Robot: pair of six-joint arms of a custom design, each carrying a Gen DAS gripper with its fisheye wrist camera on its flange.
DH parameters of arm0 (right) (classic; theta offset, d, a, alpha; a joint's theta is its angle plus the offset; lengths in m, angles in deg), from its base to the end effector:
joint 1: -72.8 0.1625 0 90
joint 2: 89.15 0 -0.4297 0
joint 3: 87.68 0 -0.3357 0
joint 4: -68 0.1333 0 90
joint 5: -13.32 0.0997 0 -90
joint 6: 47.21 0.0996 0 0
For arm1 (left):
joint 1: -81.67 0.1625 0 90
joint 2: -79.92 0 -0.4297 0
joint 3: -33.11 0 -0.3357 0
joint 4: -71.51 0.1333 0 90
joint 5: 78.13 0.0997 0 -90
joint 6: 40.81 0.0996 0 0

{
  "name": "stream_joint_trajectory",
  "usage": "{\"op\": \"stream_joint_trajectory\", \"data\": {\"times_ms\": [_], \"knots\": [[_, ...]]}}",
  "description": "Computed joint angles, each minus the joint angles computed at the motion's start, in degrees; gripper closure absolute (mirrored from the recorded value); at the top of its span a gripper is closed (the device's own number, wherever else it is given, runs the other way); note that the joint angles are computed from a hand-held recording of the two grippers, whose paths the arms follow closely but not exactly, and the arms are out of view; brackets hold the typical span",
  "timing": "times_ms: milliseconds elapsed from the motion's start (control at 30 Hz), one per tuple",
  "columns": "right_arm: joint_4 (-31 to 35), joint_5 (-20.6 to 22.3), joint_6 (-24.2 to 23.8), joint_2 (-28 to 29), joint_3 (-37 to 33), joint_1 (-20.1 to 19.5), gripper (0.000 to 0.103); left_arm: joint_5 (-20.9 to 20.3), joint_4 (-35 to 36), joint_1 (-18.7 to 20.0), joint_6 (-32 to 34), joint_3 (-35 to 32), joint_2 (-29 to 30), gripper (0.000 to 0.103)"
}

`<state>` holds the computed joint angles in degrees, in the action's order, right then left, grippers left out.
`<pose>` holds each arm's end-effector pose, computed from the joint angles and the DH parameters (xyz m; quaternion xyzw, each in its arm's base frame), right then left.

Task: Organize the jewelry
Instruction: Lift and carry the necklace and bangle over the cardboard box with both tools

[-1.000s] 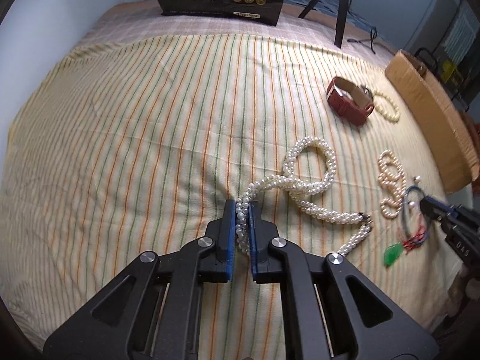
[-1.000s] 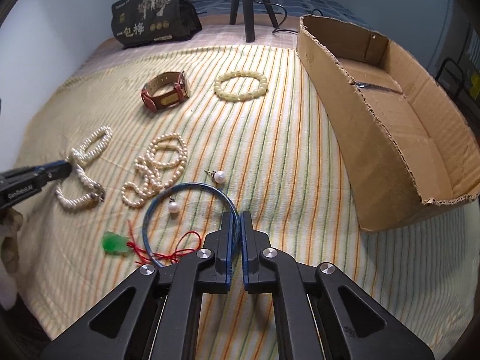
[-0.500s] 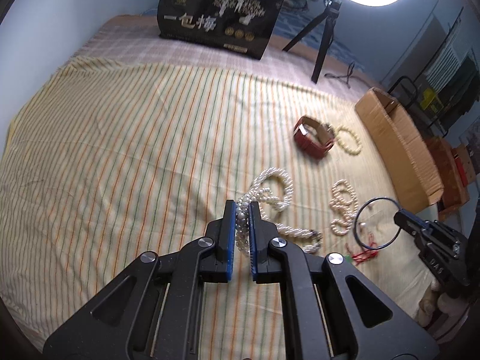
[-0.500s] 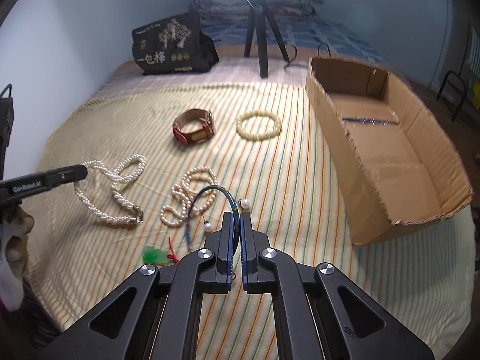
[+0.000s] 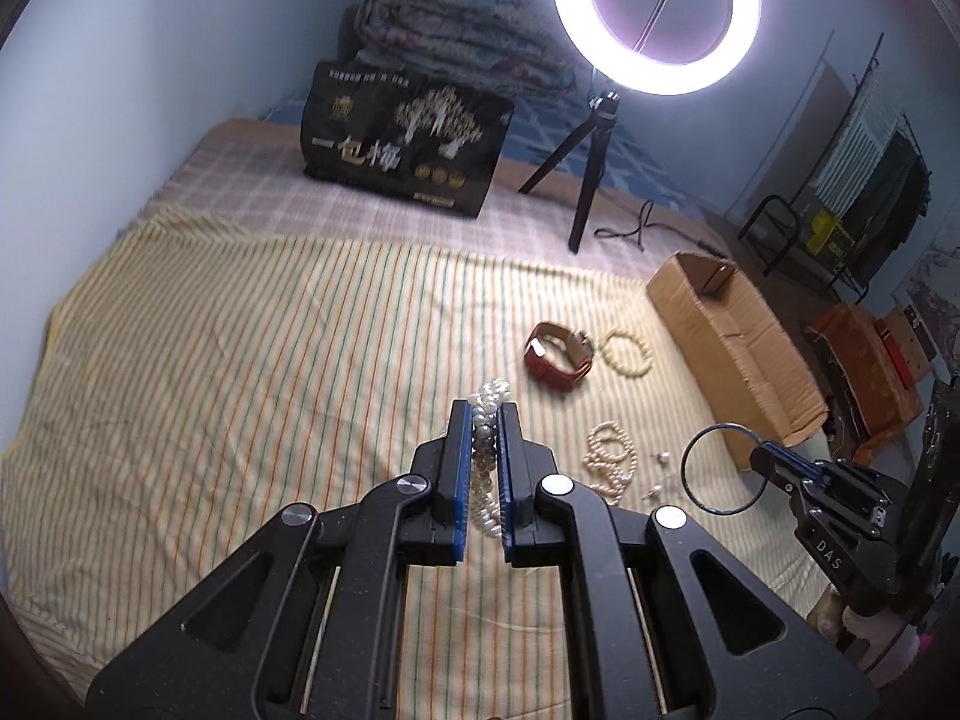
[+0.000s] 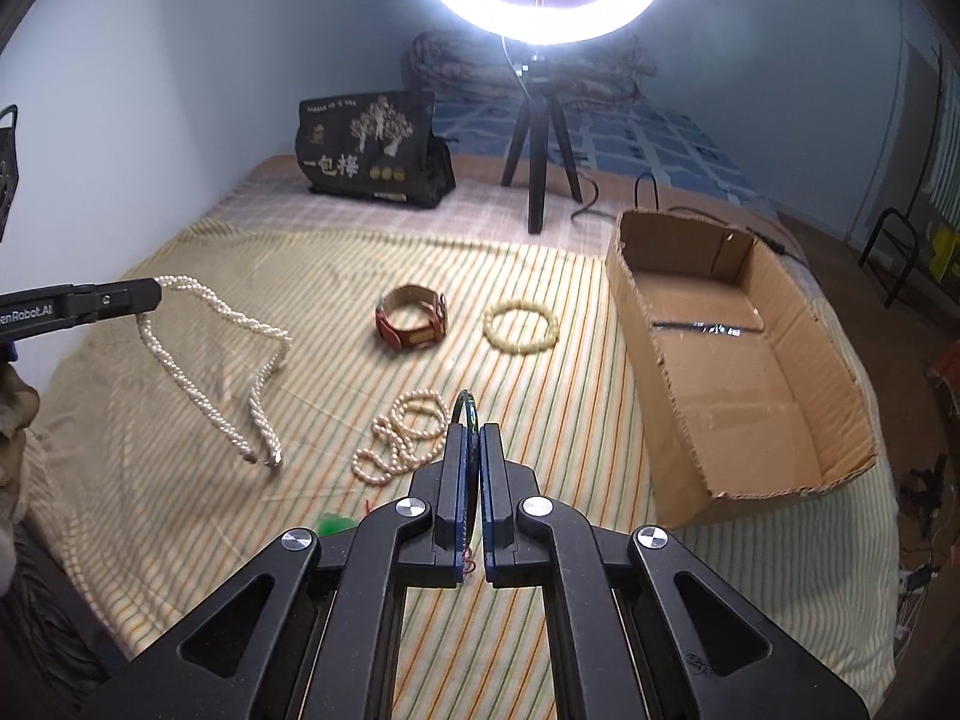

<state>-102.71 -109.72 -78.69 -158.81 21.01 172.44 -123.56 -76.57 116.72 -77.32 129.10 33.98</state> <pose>0.1683 -0.5193 0.3579 0.2199 -0.8745 0.2846 0.3255 -0.3933 -0.5241 0.1576 0.1217 0.9154 -0.3161 0.2177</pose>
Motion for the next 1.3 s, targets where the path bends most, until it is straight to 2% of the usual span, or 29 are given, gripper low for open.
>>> {"op": "stream_joint_trajectory", "data": {"times_ms": [367,800,1100,1300], "knots": [[1.88,-0.12,0.62,-2.7,-1.11,1.89,0.101,-0.07,-0.81,-2.98,2.94,-3.38,0.32,0.098],[3.0,-1.92,-3.2,-5.59,-4.35,1.62,0.101,-3.05,-0.88,-5.21,8.23,-11.94,5.17,0.098],[3.74,-2.91,-6.81,-6.26,-9.2,-0.63,0.101,-6.04,1.58,-5.28,12.92,-24.3,12.7,0.098],[4.95,-2.58,-7.67,-5.82,-13.24,-3.61,0.101,-7.86,5.06,-4.78,16.12,-36.3,19.5,0.098]]}}
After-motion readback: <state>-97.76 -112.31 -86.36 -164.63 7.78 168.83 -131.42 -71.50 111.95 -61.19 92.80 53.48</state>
